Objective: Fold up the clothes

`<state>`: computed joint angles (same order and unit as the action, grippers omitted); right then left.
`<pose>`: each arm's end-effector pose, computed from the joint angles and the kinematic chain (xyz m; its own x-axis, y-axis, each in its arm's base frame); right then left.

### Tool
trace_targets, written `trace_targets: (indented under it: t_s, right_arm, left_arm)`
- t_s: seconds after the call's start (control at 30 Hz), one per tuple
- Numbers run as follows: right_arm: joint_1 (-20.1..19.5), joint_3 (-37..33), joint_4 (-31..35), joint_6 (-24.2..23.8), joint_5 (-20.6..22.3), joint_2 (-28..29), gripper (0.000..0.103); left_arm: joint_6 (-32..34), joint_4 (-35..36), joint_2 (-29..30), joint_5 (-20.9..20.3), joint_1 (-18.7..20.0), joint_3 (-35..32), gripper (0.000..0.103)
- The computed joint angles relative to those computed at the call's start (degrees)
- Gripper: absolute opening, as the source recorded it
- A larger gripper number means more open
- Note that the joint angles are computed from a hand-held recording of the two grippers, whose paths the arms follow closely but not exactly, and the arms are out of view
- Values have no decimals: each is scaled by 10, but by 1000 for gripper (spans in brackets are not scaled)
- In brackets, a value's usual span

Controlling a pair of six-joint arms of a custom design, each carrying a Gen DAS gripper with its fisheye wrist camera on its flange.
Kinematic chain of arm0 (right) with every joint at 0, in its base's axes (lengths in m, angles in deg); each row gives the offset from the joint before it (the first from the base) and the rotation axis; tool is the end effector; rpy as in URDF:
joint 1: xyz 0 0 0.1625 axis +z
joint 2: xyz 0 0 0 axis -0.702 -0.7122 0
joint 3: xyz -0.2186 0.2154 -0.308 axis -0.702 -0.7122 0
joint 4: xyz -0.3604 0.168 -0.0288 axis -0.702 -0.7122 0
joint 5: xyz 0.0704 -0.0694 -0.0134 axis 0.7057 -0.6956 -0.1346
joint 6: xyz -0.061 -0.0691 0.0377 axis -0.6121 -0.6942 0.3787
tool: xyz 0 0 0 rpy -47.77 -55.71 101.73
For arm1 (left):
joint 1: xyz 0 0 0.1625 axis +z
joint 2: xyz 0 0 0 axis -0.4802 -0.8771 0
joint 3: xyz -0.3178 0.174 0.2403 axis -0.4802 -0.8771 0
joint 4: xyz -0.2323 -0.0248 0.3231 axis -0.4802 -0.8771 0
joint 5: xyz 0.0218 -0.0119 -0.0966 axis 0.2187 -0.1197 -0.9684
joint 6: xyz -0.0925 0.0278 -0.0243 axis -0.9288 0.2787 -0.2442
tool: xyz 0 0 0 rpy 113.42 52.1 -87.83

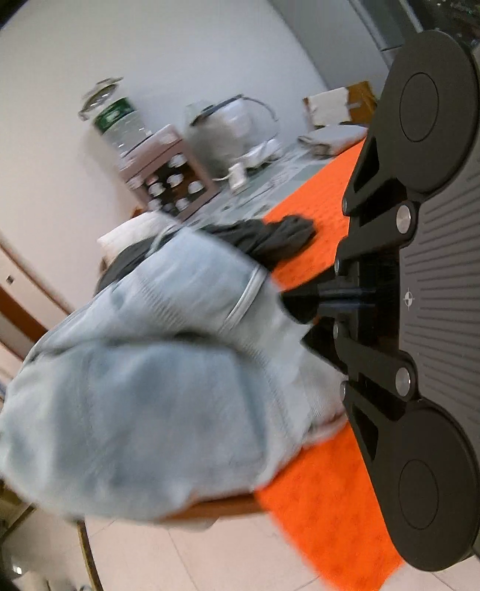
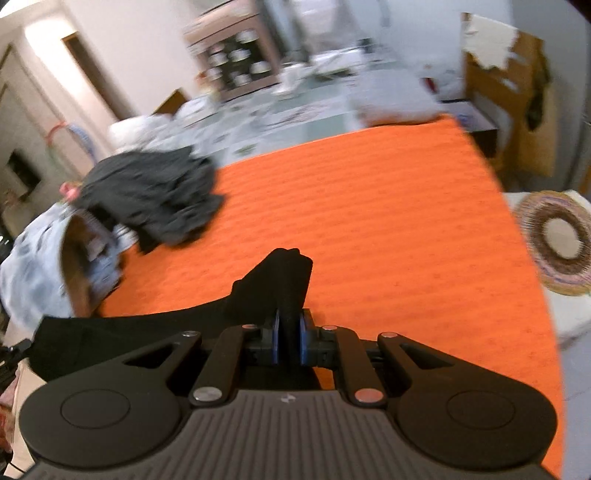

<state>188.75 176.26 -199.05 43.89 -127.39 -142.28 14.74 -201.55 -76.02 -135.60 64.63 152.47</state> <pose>0.2975 -0.1565 0.2985 -0.8288 0.4808 0.2860 0.0495 0.5723 -0.8185 -0.1624 -0.3489 0.4182 -0.9901 0.0458 -0.1330 0.1175 0.7893 -0.6027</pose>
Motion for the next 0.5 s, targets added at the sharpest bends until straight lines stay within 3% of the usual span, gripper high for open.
trace_targets:
  t_s: [0.07,0.17,0.3,0.5]
  right_arm:
    - [-11,16,42,16,1,-48,12]
    - [-49,58,42,-16,23,-117,12]
    - [-76,79,50,-58,26,-164,13]
    - [-118,100,24,-157,40,-229,17]
  left_arm:
    - [-9,-22,27,-2,-3,15,2]
    - [-34,-26,56,-7,-9,31,2]
    - [-61,-9,73,-13,-21,41,3]
    - [-88,26,95,-19,-38,52,19]
